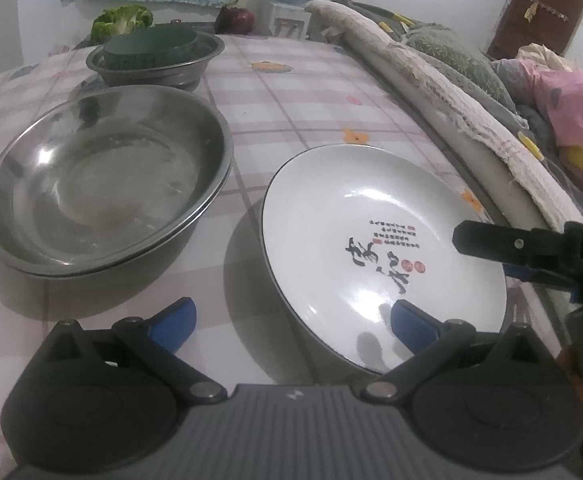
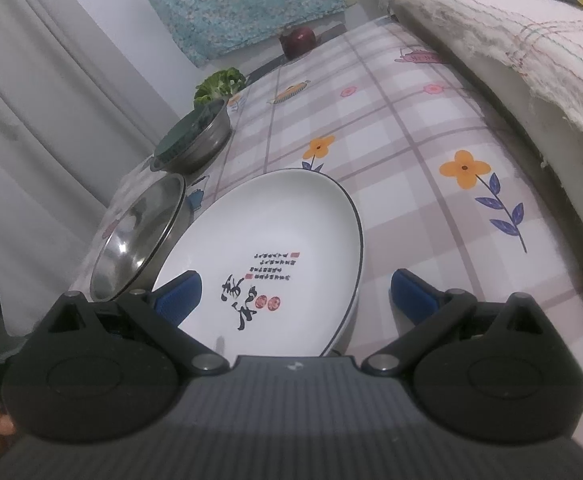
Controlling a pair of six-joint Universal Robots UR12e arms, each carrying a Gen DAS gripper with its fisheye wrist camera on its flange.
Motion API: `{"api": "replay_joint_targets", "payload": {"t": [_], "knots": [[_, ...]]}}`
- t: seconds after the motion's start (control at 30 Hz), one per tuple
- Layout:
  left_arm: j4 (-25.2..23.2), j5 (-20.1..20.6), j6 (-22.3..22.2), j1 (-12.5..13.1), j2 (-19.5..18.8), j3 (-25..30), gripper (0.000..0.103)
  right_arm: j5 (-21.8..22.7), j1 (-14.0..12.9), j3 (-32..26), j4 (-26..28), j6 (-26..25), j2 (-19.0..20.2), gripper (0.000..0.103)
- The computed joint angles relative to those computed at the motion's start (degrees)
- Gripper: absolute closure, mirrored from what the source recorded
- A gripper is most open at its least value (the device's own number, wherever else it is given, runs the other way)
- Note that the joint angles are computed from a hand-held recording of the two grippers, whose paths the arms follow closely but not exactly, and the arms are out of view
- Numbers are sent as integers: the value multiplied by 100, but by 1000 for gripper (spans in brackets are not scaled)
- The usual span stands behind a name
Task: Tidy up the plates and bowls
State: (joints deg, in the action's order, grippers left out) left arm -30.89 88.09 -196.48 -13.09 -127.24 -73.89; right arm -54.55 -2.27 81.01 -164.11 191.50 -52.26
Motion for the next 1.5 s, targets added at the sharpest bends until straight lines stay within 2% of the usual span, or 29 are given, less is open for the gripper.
{"api": "replay_joint_targets", "payload": {"t": [0.27,0.37,0.47,0.6,0.73,0.8,0.87,1.03,1.13,1.2,1.27,1.43,1.5], "knots": [[-84,-29,-57,13,-19,56,0,4,-8,36,-186,294,14,1],[-16,12,30,2,-20,30,0,52,-34,111,-562,774,46,1],[79,91,75,-18,-10,-15,1,138,-63,121,-680,976,71,1],[183,276,243,-55,-15,-20,14,-16,-38,71,-514,722,43,4],[294,397,411,-76,-54,10,28,-278,-13,93,-721,335,18,11],[255,408,419,-72,-84,54,38,-474,18,96,-679,47,-2,14],[314,469,433,-78,-99,63,45,-621,39,94,-583,-169,-12,25],[416,331,437,-45,-117,62,61,-722,52,132,-500,-398,-30,50],[459,259,498,-45,-122,60,71,-839,87,138,-436,-556,-37,57],[454,321,548,-68,-125,70,72,-865,99,141,-443,-596,-34,62],[437,366,558,-80,-123,76,73,-833,99,135,-413,-617,-29,73],[417,383,596,-87,-113,75,71,-884,132,118,-401,-759,-21,75],[390,368,680,-94,-127,99,66,-888,134,118,-416,-770,-17,75]]}}
